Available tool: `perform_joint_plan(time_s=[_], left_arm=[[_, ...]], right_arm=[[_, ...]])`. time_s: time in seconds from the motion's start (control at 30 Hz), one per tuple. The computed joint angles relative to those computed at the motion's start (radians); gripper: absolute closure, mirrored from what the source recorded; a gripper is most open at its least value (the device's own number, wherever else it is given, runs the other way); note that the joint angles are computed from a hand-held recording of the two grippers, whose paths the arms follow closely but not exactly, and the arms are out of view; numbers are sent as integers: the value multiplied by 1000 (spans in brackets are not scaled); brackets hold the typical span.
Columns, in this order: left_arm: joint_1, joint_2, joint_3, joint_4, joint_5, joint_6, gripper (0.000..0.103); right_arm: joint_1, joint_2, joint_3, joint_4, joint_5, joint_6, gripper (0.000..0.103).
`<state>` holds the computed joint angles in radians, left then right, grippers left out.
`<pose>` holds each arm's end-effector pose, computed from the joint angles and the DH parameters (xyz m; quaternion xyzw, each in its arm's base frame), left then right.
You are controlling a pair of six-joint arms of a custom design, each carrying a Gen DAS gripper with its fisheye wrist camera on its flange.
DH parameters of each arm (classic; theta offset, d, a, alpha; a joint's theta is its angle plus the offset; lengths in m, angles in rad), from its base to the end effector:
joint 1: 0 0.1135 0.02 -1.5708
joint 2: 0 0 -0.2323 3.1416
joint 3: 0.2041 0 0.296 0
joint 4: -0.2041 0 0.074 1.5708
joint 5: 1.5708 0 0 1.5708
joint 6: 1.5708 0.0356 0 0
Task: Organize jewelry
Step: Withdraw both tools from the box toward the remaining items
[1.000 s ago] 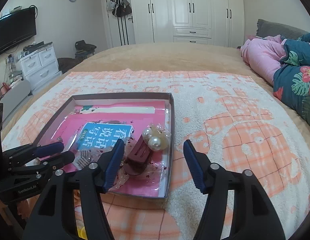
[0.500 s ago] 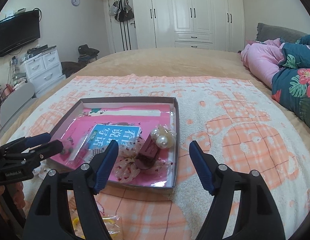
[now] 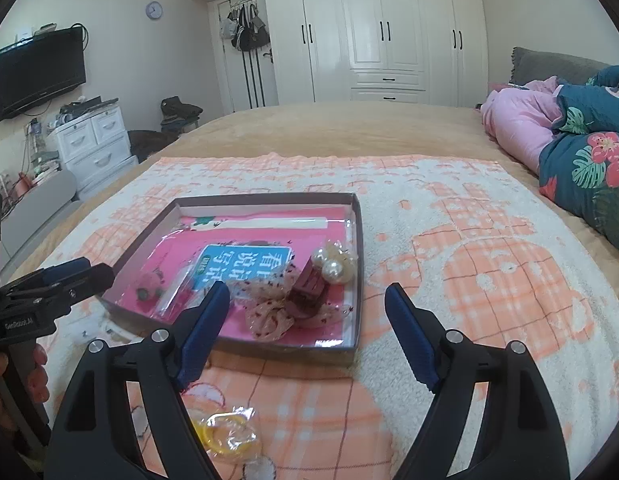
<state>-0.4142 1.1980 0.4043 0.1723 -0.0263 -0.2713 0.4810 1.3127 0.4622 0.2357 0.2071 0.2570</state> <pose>0.2480 -0.1080 0.1015 0.0575 0.8875 -0.1426 0.4344 0.2568 0.1258 0.0970 -0.0515 0.8829 0.0794 0.4598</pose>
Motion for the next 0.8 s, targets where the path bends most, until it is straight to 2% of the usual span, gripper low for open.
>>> perform_joint_plan(time_s=[0.8], left_arm=[[29, -275, -192, -117, -33, -20, 17]], right_arm=[[149, -73, -90, -40, 54, 54, 22]])
